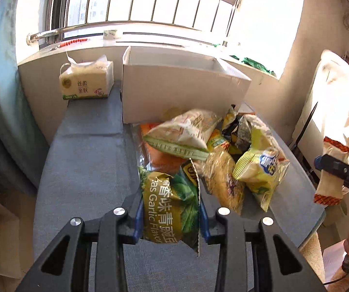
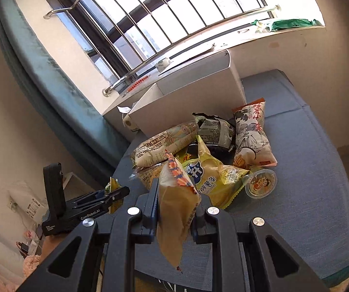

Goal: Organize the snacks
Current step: 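Carry the tan bag into the box with the right gripper while the left places a garlic snack, then grasp the yellow potato-stick bag with the right gripper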

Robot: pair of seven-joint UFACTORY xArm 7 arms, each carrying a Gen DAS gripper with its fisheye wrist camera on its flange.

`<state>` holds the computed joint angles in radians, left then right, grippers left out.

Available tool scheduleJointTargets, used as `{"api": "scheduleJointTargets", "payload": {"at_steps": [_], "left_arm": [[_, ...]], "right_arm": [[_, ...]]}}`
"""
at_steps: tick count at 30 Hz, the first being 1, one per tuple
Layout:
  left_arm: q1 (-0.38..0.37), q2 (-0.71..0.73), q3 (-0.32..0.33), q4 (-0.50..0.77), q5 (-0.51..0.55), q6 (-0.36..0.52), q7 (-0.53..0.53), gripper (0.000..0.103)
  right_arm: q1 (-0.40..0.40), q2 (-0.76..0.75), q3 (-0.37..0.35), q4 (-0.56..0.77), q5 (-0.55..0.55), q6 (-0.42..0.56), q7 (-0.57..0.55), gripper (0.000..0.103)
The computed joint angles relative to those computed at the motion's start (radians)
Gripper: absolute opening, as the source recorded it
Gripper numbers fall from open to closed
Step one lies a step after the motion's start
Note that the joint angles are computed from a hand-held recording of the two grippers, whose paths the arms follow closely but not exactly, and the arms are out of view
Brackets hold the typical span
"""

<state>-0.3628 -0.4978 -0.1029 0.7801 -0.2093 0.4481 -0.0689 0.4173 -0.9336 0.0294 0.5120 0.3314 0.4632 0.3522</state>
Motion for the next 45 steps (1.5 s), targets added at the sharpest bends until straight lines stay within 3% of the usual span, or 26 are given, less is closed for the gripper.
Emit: {"api": "scheduleJointTargets", "payload": {"at_steps": [4,8,10,13,16,20,22,25,27,28,29,30,32,41,45], "left_arm": [[-0.018,0.066,0.029,0.135,-0.022,-0.036,0.048,0.039],[0.004,0.228,0.031,0.368,-0.035,-0.015,0.059,0.039],[-0.009,0.323,0.053,0.507,-0.076,0.022,0.096,0.039],[0.066,0.490,-0.007,0.729,0.086,0.071,-0.001,0.039],[0.081,0.665,-0.018,0.958,0.093,0.170,-0.016,0.039],[0.053,0.848,0.012,1.182,0.203,0.283,-0.106,0.039],[0.054,0.916,0.015,1.261,0.208,0.325,-0.123,0.039],[0.050,0.968,0.018,1.307,0.225,0.347,-0.124,0.041],[0.051,0.990,0.012,1.337,0.216,0.388,-0.110,0.048],[0.043,0.986,0.022,1.328,0.229,0.394,-0.121,0.067],[0.039,0.974,0.026,1.309,0.238,0.382,-0.127,0.095],[0.041,0.958,0.024,1.280,0.238,0.363,-0.121,0.103],[0.044,0.927,0.017,1.230,0.243,0.317,-0.097,0.103],[0.031,0.813,0.035,1.130,0.328,0.287,-0.140,0.103],[0.028,0.680,0.033,0.996,0.404,0.227,-0.144,0.103]], "right_arm": [[0.061,0.136,-0.072,0.104,0.028,-0.057,-0.085,0.022],[0.064,0.342,-0.125,0.312,0.052,-0.060,-0.173,0.022],[0.018,0.466,-0.119,0.449,0.037,-0.024,-0.195,0.022],[-0.052,0.653,-0.104,0.664,0.003,0.046,-0.219,0.022],[-0.124,0.826,-0.083,0.872,-0.066,0.155,-0.198,0.022],[-0.198,0.996,-0.055,1.063,-0.123,0.253,-0.194,0.022],[-0.231,1.044,-0.039,1.119,-0.128,0.295,-0.206,0.022],[-0.267,1.080,-0.010,1.155,-0.156,0.313,-0.204,0.022],[-0.288,1.080,0.006,1.146,-0.153,0.288,-0.199,0.027],[-0.298,1.082,0.012,1.147,-0.142,0.288,-0.193,0.061],[-0.303,1.081,0.016,1.143,-0.140,0.288,-0.182,0.103],[-0.308,1.070,0.020,1.125,-0.136,0.272,-0.188,0.102],[-0.308,1.049,0.022,1.092,-0.165,0.231,-0.172,0.103],[-0.314,0.961,0.026,1.008,-0.177,0.195,-0.128,0.103],[-0.309,0.881,0.028,0.937,-0.193,0.153,-0.130,0.103]]}}
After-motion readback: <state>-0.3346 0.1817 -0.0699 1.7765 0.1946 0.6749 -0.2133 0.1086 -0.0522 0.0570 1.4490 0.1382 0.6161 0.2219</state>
